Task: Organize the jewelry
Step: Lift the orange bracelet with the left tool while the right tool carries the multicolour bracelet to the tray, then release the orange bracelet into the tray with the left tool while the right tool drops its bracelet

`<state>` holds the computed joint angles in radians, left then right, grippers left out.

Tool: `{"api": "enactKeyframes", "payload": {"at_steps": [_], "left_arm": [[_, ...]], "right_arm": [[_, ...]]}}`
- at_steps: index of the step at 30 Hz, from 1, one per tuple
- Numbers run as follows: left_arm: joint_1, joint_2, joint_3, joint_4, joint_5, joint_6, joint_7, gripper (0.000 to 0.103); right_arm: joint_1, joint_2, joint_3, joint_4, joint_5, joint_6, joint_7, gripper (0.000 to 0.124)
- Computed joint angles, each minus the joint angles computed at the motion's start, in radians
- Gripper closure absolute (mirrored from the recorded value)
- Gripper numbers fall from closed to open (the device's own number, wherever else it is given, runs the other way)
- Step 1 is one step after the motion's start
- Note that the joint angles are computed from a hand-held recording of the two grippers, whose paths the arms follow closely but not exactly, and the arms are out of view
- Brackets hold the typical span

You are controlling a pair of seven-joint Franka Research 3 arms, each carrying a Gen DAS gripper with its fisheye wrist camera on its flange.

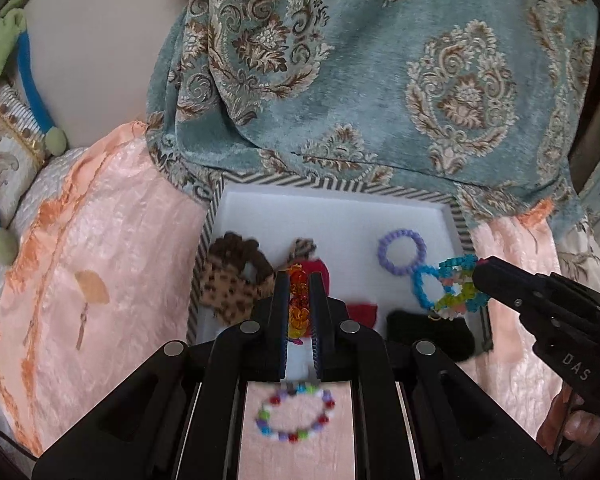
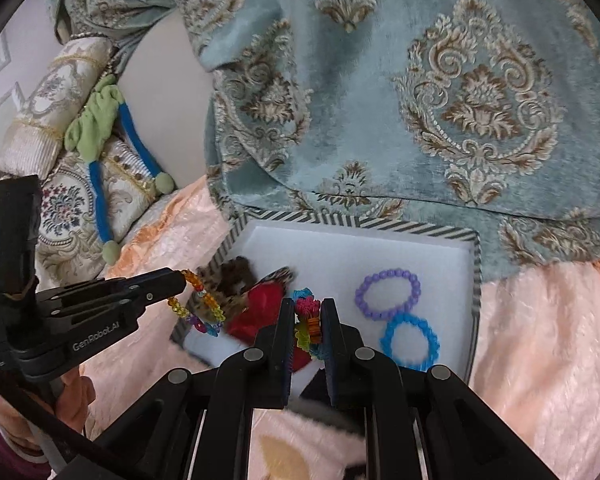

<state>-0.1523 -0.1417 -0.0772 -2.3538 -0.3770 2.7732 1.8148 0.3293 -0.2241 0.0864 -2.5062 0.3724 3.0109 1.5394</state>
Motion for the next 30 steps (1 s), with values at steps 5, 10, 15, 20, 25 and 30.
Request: {"api": "enactKeyframes", "payload": {"at_steps": [5, 10, 15, 20, 25, 30], "left_arm": [[0.026, 0.139, -0.031, 0.126, 0.031, -0.008, -0.059, 0.095], [0.063, 0.239, -0.077, 0.218, 0.085, -0.013, -0.109, 0.095], [0.086, 0.32, -0.102, 0.291, 0.177, -0.002, -0.176, 0.095], [0.112, 0.396, -0.113, 0.352, 0.249, -0.014, -0.235, 0.095], [0.132, 0.437, -0.123, 0.375, 0.299, -0.012, -0.261, 0.095], [0.133, 0.461, -0.12, 0.385, 0.345, 0.0, -0.311, 0.094]], "right_arm": [[0.039, 0.134, -0.052, 0.112, 0.127, -0.021, -0.127, 0.112], [0.007, 0.242, -0.022, 0.202, 0.203, -0.049, -0.202, 0.112], [-0.029, 0.33, 0.007, 0.285, 0.285, -0.077, -0.277, 0.112], [-0.041, 0.41, -0.001, 0.351, 0.202, -0.086, -0.2, 0.112], [0.023, 0.458, -0.098, 0.378, -0.07, -0.067, 0.051, 0.112], [0.026, 0.48, -0.126, 0.406, -0.212, -0.119, 0.196, 0.109]]}}
